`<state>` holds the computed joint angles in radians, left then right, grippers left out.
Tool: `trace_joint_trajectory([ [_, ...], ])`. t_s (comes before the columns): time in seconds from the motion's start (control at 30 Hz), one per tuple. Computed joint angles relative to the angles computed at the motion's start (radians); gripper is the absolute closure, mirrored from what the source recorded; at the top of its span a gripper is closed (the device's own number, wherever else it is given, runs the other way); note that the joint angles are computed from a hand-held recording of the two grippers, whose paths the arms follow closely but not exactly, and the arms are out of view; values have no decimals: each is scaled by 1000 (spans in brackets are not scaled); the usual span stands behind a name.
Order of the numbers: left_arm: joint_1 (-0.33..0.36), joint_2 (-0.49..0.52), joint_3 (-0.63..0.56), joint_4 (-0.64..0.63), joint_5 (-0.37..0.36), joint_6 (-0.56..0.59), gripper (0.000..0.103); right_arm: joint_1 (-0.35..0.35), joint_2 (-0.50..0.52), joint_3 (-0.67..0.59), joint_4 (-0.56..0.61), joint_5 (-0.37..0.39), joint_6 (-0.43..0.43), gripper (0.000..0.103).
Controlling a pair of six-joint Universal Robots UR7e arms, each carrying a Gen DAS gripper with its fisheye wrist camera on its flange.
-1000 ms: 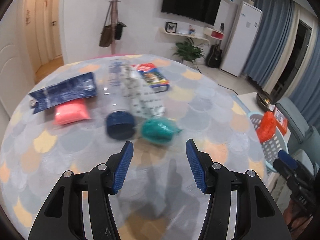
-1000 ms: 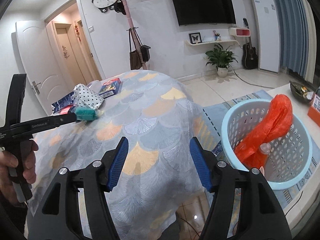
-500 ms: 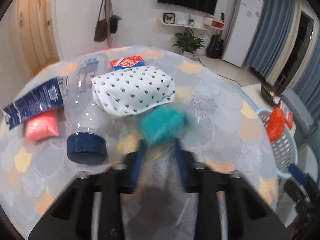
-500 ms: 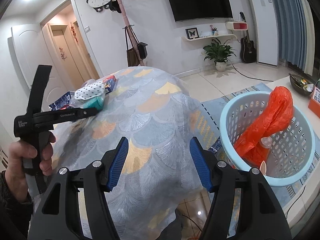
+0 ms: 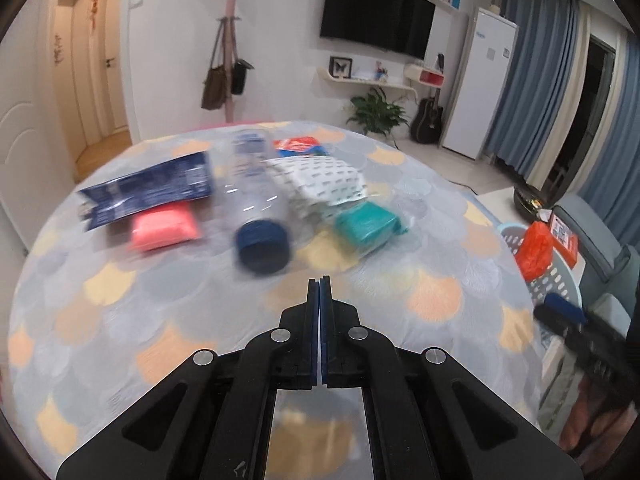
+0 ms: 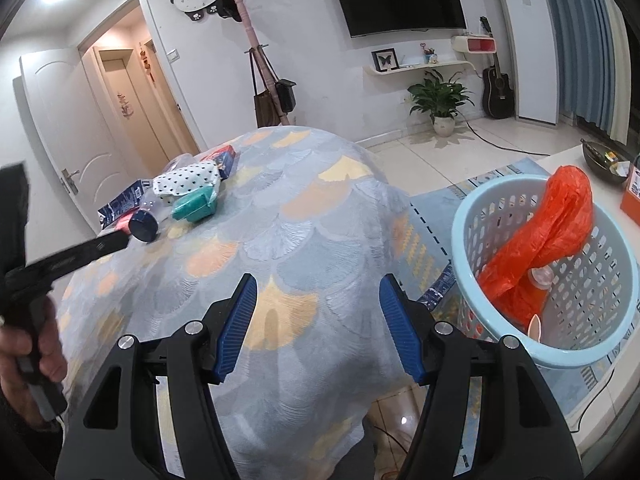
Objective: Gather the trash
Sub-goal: 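Grasp the blue milk carton with the left gripper while the right grasps the teal packet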
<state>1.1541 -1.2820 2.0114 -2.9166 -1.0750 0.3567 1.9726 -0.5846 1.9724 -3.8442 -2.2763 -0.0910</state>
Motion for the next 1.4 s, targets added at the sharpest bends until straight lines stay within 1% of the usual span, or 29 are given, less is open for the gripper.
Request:
trace_joint_trajectory([
  [0.1, 20, -29, 30, -18, 19, 13, 103, 13, 12, -26, 21, 1, -11, 43],
  [0.2, 58, -43, 21, 13, 7, -5, 103, 30, 27, -67, 59, 7, -29, 43],
  [0.23, 74, -50, 9, 39, -23, -27, 103, 38, 35, -84, 73, 5, -40, 43],
  [0.3, 97, -58, -4, 48, -76, -38, 103, 54, 50, -123, 103, 3, -68, 43],
  [0.33, 108, -59, -16, 75, -111, -44, 103, 62, 58, -147, 120, 1, -83, 43],
  [0.37, 117, -57, -27, 102, -131, -52, 103, 68, 65, -169, 137, -1, -95, 42],
  [0.4, 125, -52, -39, 126, -137, -67, 101, 72, 72, -194, 158, -5, -104, 39],
  [0.43, 131, -46, -51, 146, -132, -88, 101, 75, 79, -219, 181, -9, -108, 34],
  [0.47, 140, -39, -66, 169, -139, -113, 100, 76, 86, -244, 209, -14, -105, 33],
  [0.5, 147, -40, -70, 170, -157, -118, 98, 74, 92, -273, 255, -13, -89, 33],
  [0.57, 151, -40, -73, 175, -170, -118, 94, 68, 97, -308, 324, 5, -53, 33],
  [0.63, 149, -41, -70, 171, -168, -110, 89, 59, 105, -344, 388, 36, -21, 33],
  [0.67, 144, -45, -62, 158, -145, -97, 84, 57, 110, -355, 400, 40, -19, 33],
  [0.7, 133, -40, -58, 137, -103, -84, 74, 56, 121, -376, 417, 38, -20, 33],
  [0.73, 120, -33, -54, 103, -50, -65, 70, 57, 131, -395, 429, 35, -24, 33],
  [0.77, 107, -21, -56, 56, 1, -32, 67, 55, 142, -417, 448, 34, -28, 33],
  [0.83, 93, 2, -85, 2, 58, 43, 59, 53, 156, -444, 475, 35, -33, 33],
  [0.87, 84, 16, -96, -36, 90, 87, 50, 52, 163, -456, 481, 35, -36, 33],
  [0.9, 75, 32, -105, -79, 123, 141, 43, 48, 171, -471, 491, 39, -38, 33],
  [0.93, 68, 54, -119, -131, 155, 211, 40, 46, 176, -481, 504, 39, -37, 33],
  [0.97, 64, 87, -142, -191, 189, 308, 35, 44, 181, -491, 515, 37, -35, 33],
  [1.07, 75, 168, -218, -276, 252, 496, 34, 30, 185, -514, 557, 51, -12, 33],
  [1.17, 95, 230, -279, -371, 273, 714, 34, 19, 185, -520, 580, 66, 3, 33],
  [1.2, 101, 249, -291, -418, 283, 810, 34, 13, 180, -519, 599, 81, 19, 32],
  [1.23, 107, 261, -299, -452, 284, 881, 34, 8, 177, -521, 615, 94, 29, 32],
  [1.27, 116, 273, -308, -489, 278, 976, 34, 6, 177, -524, 626, 100, 34, 32],
  [1.3, 121, 278, -321, -490, 272, 1028, 34, 5, 178, -529, 631, 105, 35, 32],
  [1.4, 129, 289, -359, -456, 267, 1094, 33, 7, 195, -563, 656, 103, 26, 28],
])
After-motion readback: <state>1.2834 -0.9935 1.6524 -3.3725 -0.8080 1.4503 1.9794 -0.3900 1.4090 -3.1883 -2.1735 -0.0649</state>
